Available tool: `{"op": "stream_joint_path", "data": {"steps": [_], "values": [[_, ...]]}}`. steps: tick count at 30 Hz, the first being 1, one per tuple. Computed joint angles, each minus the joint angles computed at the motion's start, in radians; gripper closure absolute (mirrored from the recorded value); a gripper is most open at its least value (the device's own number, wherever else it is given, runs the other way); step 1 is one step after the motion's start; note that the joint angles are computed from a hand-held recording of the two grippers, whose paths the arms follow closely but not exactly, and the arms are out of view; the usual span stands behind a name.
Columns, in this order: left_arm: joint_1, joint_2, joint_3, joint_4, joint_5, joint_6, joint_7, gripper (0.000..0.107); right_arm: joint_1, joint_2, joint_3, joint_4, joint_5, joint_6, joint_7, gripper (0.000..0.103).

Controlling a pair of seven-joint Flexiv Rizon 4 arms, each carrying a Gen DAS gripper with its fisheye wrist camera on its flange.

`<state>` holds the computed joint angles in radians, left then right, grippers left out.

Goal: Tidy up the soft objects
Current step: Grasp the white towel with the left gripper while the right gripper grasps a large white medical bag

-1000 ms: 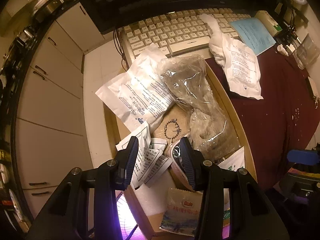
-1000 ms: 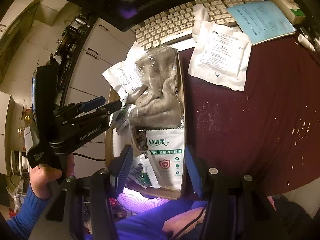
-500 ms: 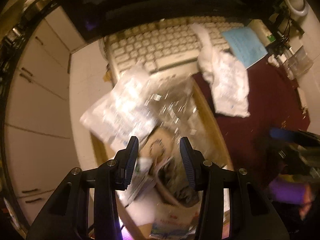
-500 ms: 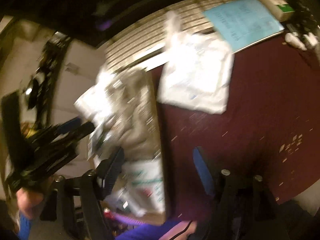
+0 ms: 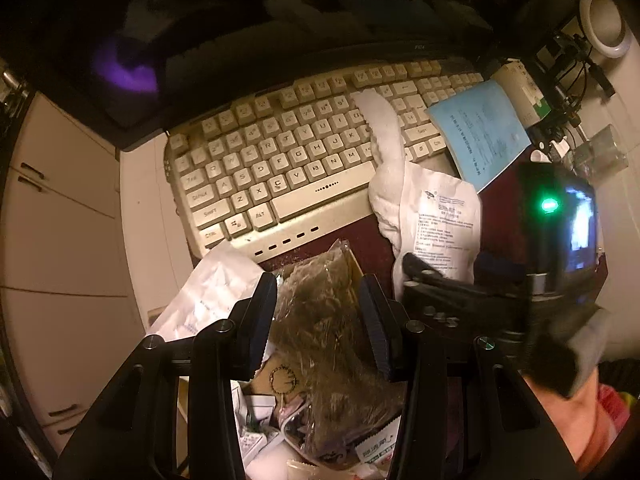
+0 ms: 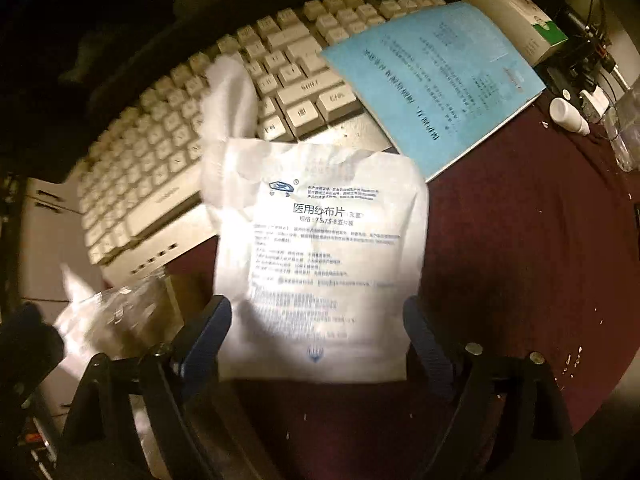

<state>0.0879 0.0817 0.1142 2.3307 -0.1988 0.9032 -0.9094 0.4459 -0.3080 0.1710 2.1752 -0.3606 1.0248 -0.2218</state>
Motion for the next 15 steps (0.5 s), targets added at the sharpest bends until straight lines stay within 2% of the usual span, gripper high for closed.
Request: {"op": "stream_joint_path", "data": {"steps": [3, 6, 7, 8, 11, 12, 13, 15], "values": [[0.001, -0.032, -0.008, -0.021, -0.007, -0.015, 0.0, 0.064, -0.015, -0.023, 0.01, -0.005, 0.058, 0.005, -0.003, 0.009], [-0.003, -0.074, -0.019, -0.047, -0.025, -0.026, 0.003, 0.064, -0.02, -0.003, -0.007, 0.044, 0.038, 0.052, 0.007, 0.012], [-0.006, -0.092, -0.026, -0.059, -0.032, -0.031, 0.002, 0.064, -0.022, 0.009, -0.013, 0.061, 0.024, 0.068, 0.003, 0.019], [-0.009, -0.106, -0.03, -0.067, -0.037, -0.034, 0.002, 0.064, -0.026, 0.023, -0.019, 0.08, 0.007, 0.079, -0.001, 0.03], [-0.025, -0.146, -0.049, -0.08, -0.073, -0.02, 0.013, 0.064, -0.068, 0.051, -0.016, 0.135, 0.025, 0.173, -0.043, 0.05], [-0.032, -0.159, -0.057, -0.084, -0.08, -0.01, 0.016, 0.064, -0.082, 0.061, -0.014, 0.16, 0.037, 0.217, -0.056, 0.054], [-0.041, -0.174, -0.065, -0.089, -0.081, -0.005, 0.013, 0.064, -0.096, 0.072, -0.015, 0.19, 0.05, 0.261, -0.063, 0.07], [-0.054, -0.195, -0.077, -0.097, -0.091, -0.004, 0.01, 0.064, -0.106, 0.104, -0.029, 0.257, 0.049, 0.329, -0.056, 0.076]]}}
